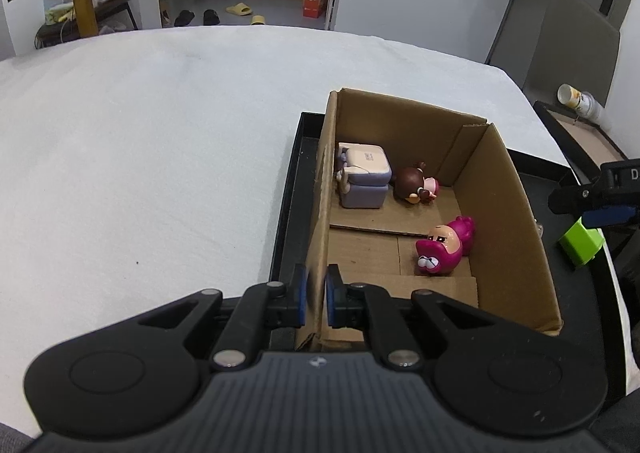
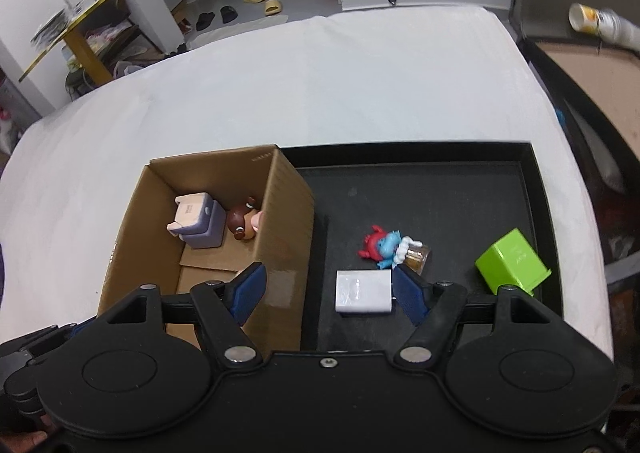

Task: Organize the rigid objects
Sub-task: 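Lower the right gripper onto the white charger and close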

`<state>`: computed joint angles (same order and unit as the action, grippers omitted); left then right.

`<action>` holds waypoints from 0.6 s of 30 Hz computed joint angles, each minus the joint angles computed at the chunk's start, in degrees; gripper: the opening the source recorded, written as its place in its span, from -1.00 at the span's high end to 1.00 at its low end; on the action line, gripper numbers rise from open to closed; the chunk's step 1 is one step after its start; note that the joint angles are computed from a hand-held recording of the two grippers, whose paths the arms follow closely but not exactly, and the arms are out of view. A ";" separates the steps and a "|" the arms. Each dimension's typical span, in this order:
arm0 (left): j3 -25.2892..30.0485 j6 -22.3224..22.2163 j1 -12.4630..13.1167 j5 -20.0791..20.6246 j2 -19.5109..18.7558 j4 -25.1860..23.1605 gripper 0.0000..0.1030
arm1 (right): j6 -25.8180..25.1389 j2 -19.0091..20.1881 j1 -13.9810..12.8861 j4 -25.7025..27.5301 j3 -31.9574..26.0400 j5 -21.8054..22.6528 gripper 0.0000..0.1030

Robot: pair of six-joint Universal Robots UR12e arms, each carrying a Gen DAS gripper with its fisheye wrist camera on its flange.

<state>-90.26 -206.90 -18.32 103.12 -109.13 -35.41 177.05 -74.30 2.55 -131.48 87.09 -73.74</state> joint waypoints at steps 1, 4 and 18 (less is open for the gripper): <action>0.06 -0.15 0.00 0.03 -0.03 -0.09 0.84 | 0.48 0.04 -0.16 0.00 0.14 0.25 -0.35; 0.14 -0.63 0.03 0.10 -0.03 -0.33 0.84 | 1.30 0.23 -0.46 0.29 0.54 0.83 -0.35; 0.21 -1.17 0.02 0.20 0.06 -0.68 0.84 | 3.45 3.25 -0.21 1.73 -0.05 -1.20 -0.34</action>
<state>-90.05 -208.08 -18.30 103.32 -109.08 -36.10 180.50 -71.05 2.34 -129.75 87.05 -74.94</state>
